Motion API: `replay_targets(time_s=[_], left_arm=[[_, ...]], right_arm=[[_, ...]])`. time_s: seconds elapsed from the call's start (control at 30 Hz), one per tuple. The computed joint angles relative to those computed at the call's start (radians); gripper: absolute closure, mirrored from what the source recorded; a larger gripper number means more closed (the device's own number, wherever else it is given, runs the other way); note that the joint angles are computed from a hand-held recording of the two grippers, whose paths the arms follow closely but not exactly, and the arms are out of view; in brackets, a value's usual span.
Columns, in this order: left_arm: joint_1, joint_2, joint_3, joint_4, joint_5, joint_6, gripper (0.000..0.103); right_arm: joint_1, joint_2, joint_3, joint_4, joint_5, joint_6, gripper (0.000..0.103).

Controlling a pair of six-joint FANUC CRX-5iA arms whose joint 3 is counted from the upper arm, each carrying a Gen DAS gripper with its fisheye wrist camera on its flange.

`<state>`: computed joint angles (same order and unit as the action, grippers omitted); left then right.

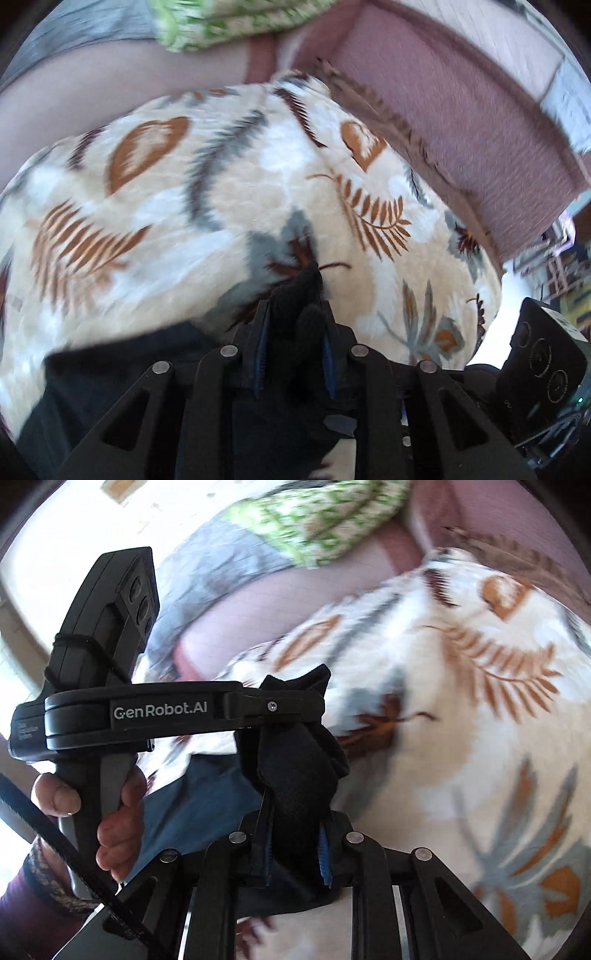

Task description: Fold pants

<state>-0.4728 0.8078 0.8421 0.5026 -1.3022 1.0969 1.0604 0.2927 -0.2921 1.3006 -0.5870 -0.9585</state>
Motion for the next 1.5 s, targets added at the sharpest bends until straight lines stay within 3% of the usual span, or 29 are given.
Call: replay_targets(time_s=[0.13,0.37,0.47,0.53,0.6,0.8,0.87,0.9,0.97,1.07,1.2,1.27,1.33,1.4,1.47,1.5], left_arm=[[0.075,-0.139,-0.253,0.05,0.115,-0.033,0.08],[0.188,-0.226,-0.492,0.14,0.197,-0.014,0.074],[0.238,-0.276,-0.603,0.227,0.24,-0.038,0.067],[0.265,-0.32,-0.684,0.285,0.29,-0.054,0.054],[0.293,-0.377,-0.778,0.348,0.356,-0.068,0.047],[0.358,-0.526,-1.009,0.488,0.513,-0.11,0.043],[0.371,-0.555,-1.065,0.529,0.546,-0.146,0.043],[0.375,-0.567,-1.091,0.546,0.566,-0.165,0.043],[0.381,-0.584,-1.131,0.573,0.596,-0.19,0.043],[0.397,-0.578,-1.147,0.58,0.588,-0.176,0.043],[0.406,-0.58,-1.151,0.581,0.584,-0.161,0.043],[0.407,-0.604,-1.161,0.547,0.623,-0.153,0.042],[0.409,-0.624,-1.158,0.481,0.664,-0.112,0.039],[0.412,-0.635,-1.161,0.459,0.686,-0.095,0.037],[0.417,-0.635,-1.167,0.48,0.681,-0.108,0.037],[0.418,-0.633,-1.169,0.495,0.677,-0.117,0.036]], right_arm=[[0.013,0.079,0.137,-0.077,0.045,0.183,0.082],[0.054,0.277,0.464,-0.443,0.03,0.681,0.079],[0.054,0.321,0.528,-0.513,0.049,0.775,0.062],[0.04,0.325,0.513,-0.492,0.132,0.756,0.038],[0.032,0.333,0.512,-0.475,0.198,0.747,0.034],[0.058,0.362,0.653,-0.75,0.174,1.067,0.034],[0.054,0.326,0.599,-0.674,0.228,1.0,0.034],[0.05,0.308,0.575,-0.605,0.213,0.934,0.034],[0.051,0.307,0.613,-0.614,0.11,0.947,0.036],[0.047,0.347,0.725,-0.701,-0.047,1.018,0.051],[0.009,0.41,0.805,-0.86,0.005,1.015,0.053],[-0.003,0.452,0.887,-1.067,0.018,1.138,0.053],[-0.003,0.491,0.963,-1.193,-0.012,1.249,0.052],[0.003,0.518,1.041,-1.202,-0.095,1.328,0.052],[-0.003,0.495,1.034,-1.247,-0.067,1.401,0.052],[0.0,0.478,1.009,-1.195,-0.043,1.366,0.052]])
